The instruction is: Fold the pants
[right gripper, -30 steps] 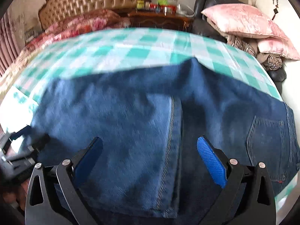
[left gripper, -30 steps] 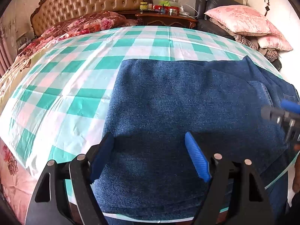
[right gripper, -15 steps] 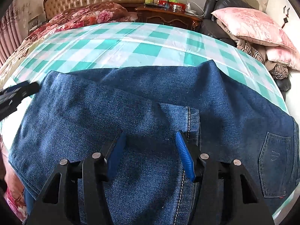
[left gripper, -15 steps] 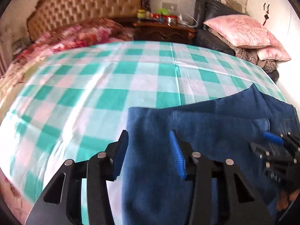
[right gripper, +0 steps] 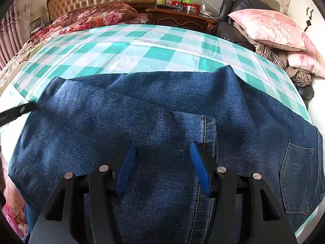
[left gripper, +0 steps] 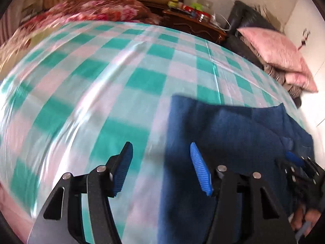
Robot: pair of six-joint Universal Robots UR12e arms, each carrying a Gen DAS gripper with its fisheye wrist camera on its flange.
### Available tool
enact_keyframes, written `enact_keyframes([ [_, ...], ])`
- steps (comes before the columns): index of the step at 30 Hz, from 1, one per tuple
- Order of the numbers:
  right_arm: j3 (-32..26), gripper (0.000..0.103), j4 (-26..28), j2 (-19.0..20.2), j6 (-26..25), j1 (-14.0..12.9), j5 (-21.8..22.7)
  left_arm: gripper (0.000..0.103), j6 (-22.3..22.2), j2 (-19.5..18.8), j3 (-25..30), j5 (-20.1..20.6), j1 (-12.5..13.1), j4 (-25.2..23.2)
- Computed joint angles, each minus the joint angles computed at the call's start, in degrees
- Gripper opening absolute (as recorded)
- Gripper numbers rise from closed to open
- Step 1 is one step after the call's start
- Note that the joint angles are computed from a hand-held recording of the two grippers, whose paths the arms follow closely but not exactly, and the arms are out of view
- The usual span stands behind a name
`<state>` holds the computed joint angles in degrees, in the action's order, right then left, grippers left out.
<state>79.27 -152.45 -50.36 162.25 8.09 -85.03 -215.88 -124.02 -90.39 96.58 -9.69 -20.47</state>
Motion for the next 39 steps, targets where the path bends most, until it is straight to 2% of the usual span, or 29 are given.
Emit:
enact_keyframes([
  [3,0.13,0.055,-0.36,-0.02,-0.05,0.00,-0.06,0.057,-0.30,2.20,-4.67,0.30,-1.02,4.09],
  [9,0.23,0.055,-0.42,-0.11,-0.02,0.06,-0.48,0.056,-0.10,4.58,-9.27,0.08,-2.95,7.80],
  [13,-0.03,0.055,0.03,-0.07,0.16,0.13,-0.91,0.045,-4.74,5.54,-12.11,-4.49,-2.09,12.57],
  [17,-0.22,0.056,0.29,-0.01,0.32,0.32,-1.63,0.042,-6.63,5.77,-12.96,-7.47,-1.49,14.19],
  [21,-0.33,0.059,0.23,0.06,0.59,0.53,-2.58,0.039,-8.18,5.65,-13.77,-15.17,-0.03,16.51],
  [24,-0.31,0.059,0.05,0.10,0.64,0.66,-3.16,0.038,-9.18,5.52,-14.08,-17.70,0.59,17.42],
  [26,-0.42,0.060,0.20,0.14,0.59,0.72,-3.42,0.032,-11.10,5.37,-14.58,-19.68,1.20,18.79],
  [27,-0.67,0.060,0.63,0.20,0.49,0.70,-3.38,0.026,-11.81,5.33,-14.84,-20.41,1.48,19.17],
  [30,-2.18,0.061,3.79,0.42,-0.12,0.64,-3.19,0.016,-11.14,5.42,-15.06,-20.26,1.51,20.02],
  [32,-2.99,0.064,4.31,0.23,-1.54,0.94,-3.77,0.014,-9.85,5.68,-14.89,-18.73,1.04,20.25],
  [34,-3.58,0.077,4.55,-0.27,-2.26,1.04,-1.98,0.014,-7.06,6.20,-14.09,-15.15,-0.04,18.18],
  [36,-6.10,0.082,9.73,-0.53,-3.39,1.17,2.88,0.014,-4.96,6.66,-13.24,-11.66,-1.09,15.92],
  [39,-11.94,0.082,20.17,0.54,-6.31,2.42,7.28,0.014,-1.31,7.08,-11.04,-4.83,-3.14,11.05],
])
